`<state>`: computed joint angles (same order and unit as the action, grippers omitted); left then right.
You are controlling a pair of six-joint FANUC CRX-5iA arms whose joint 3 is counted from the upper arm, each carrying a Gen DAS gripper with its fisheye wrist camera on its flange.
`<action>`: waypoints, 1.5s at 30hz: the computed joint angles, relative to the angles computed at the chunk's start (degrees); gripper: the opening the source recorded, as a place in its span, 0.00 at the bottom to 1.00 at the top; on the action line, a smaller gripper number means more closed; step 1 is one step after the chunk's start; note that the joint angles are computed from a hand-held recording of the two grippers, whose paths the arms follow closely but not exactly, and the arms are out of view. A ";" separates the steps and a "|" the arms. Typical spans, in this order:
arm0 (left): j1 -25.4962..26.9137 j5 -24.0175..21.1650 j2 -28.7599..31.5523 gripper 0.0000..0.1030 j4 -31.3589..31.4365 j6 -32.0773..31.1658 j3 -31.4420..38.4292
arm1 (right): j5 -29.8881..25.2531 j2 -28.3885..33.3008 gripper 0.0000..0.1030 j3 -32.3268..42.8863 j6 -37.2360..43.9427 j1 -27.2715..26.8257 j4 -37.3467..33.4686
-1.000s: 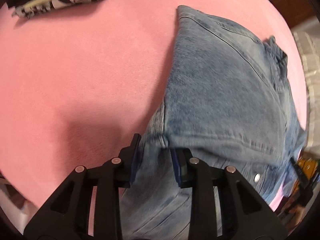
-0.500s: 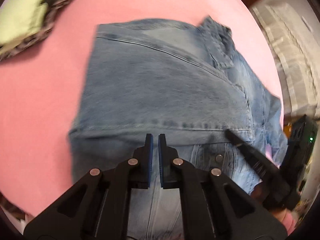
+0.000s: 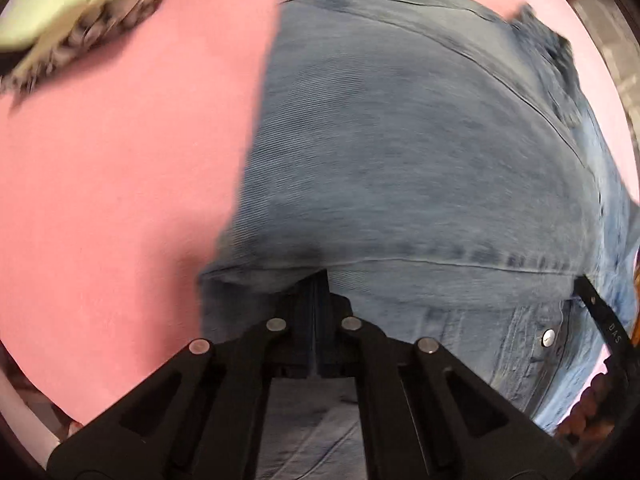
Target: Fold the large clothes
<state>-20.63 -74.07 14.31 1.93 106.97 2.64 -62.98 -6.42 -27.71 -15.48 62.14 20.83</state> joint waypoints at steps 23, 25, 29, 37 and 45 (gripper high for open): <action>-2.11 10.03 11.81 0.00 9.67 -10.96 14.87 | 25.37 17.76 0.00 14.47 24.00 -8.85 -0.13; -2.01 9.59 14.22 0.00 5.87 -10.03 18.02 | 27.97 17.44 0.00 12.32 21.82 -10.53 1.03; -2.00 9.86 15.95 0.00 -4.67 -9.34 21.70 | 20.92 15.29 0.00 8.67 14.21 -12.15 7.47; 0.53 11.29 17.51 0.00 -5.96 -12.84 22.13 | 7.94 9.93 0.00 2.87 4.95 -12.39 8.25; 2.40 10.36 14.73 0.00 2.02 -19.88 19.29 | 2.62 6.47 0.00 3.66 -3.71 -9.05 9.08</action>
<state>-18.23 -63.71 29.04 3.94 87.08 21.93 -60.36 0.04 -24.05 -19.20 53.10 29.91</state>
